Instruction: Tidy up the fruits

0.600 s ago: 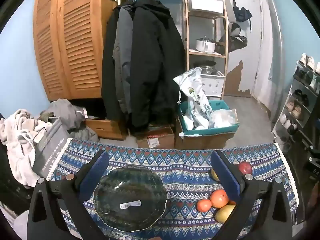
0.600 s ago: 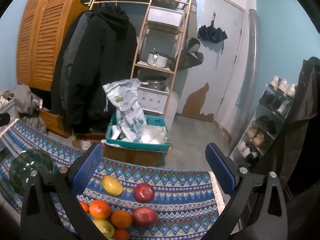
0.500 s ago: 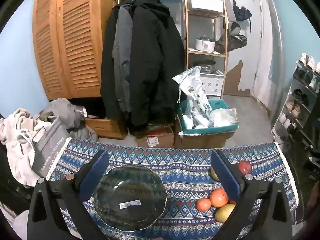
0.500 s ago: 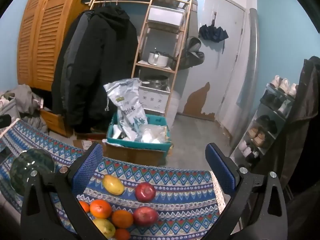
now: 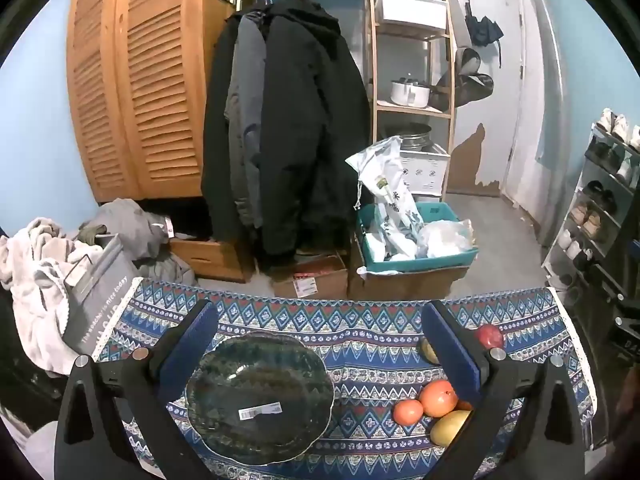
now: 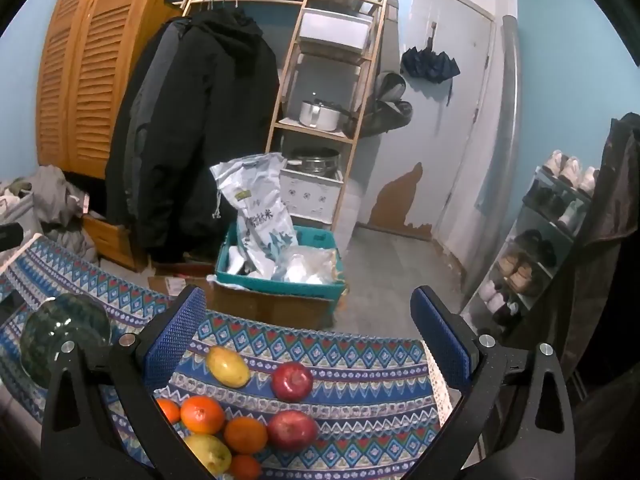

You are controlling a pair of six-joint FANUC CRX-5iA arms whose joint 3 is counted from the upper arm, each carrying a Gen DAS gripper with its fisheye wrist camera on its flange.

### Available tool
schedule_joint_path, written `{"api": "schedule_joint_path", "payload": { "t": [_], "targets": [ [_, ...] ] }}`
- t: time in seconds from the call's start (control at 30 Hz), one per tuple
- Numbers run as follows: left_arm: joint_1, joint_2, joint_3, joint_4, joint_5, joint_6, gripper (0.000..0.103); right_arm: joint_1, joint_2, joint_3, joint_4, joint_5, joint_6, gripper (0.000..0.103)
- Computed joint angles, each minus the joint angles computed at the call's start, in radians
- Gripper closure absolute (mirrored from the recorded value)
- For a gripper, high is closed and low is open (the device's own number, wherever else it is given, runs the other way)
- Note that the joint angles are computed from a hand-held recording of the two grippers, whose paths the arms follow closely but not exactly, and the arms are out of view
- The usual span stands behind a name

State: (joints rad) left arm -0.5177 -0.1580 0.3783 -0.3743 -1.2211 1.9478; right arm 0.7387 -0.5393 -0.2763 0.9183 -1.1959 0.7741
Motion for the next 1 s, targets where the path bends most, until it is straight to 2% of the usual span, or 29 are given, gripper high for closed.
{"api": "schedule_joint_path", "payload": {
  "t": [1.0],
  "targets": [
    [-0.014,0.009,0.019,-0.016,-0.005,0.012,0.001,-0.002,-0.005,-0.013,-0.004,0.01,-0.008,0.003]
  ]
}}
